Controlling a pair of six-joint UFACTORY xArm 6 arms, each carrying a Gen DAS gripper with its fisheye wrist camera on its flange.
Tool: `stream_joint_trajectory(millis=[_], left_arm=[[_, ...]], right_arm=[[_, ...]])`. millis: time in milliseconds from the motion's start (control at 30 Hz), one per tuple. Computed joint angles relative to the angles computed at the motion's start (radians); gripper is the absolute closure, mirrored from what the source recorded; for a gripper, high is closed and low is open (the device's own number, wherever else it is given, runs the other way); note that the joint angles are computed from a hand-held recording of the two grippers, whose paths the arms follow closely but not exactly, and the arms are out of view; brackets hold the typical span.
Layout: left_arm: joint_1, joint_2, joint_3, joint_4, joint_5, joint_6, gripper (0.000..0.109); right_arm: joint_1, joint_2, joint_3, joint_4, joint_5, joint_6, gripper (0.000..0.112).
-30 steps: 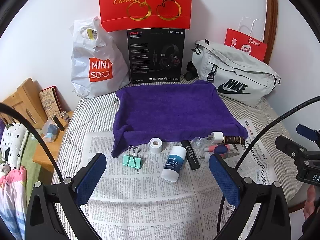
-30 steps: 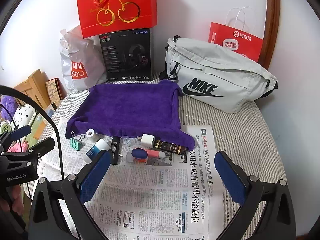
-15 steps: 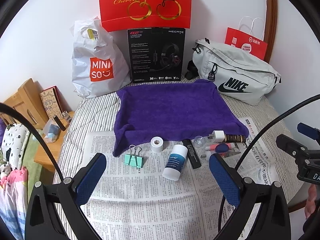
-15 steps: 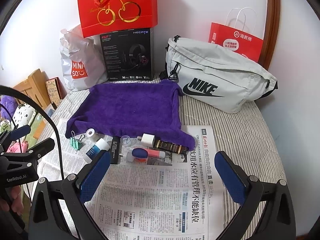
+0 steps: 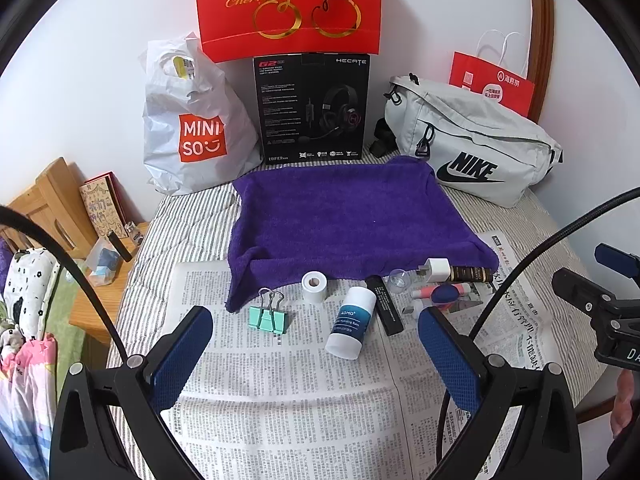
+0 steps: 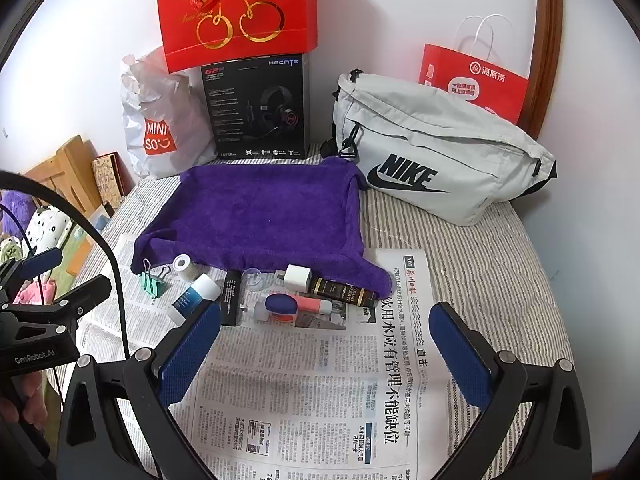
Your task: Organize rigid objects
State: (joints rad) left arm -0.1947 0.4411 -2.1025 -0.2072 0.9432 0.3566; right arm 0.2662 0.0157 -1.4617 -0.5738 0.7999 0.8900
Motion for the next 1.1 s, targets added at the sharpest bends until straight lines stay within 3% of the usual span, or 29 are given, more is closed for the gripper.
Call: stream_joint_trajectory(millis=[500, 700, 867, 1100], left_arm=[[0.004, 0.022, -0.012, -0.003, 0.009, -0.002, 0.006], [0.016, 0.099, -0.093, -0.009, 0.045, -0.001, 0.006], [0.025, 0.140, -0.101, 0.028, 0.004, 0.004, 0.006], [0.049, 0.265, -0.222, 0.021, 0.047, 0.001, 0.006]], right_arm=[[-0.014, 0.015, -0.001, 0.027, -0.015, -0.013, 0.010], [-0.034, 0.035, 0.002, 0.058, -0.028, -0.025, 0.010], [-0.049, 0.049, 0.013, 0.075, -0.049, -0.034, 0.010], [-0.065, 0.078, 0.017, 0.129, -0.059, -0.072, 0.010]])
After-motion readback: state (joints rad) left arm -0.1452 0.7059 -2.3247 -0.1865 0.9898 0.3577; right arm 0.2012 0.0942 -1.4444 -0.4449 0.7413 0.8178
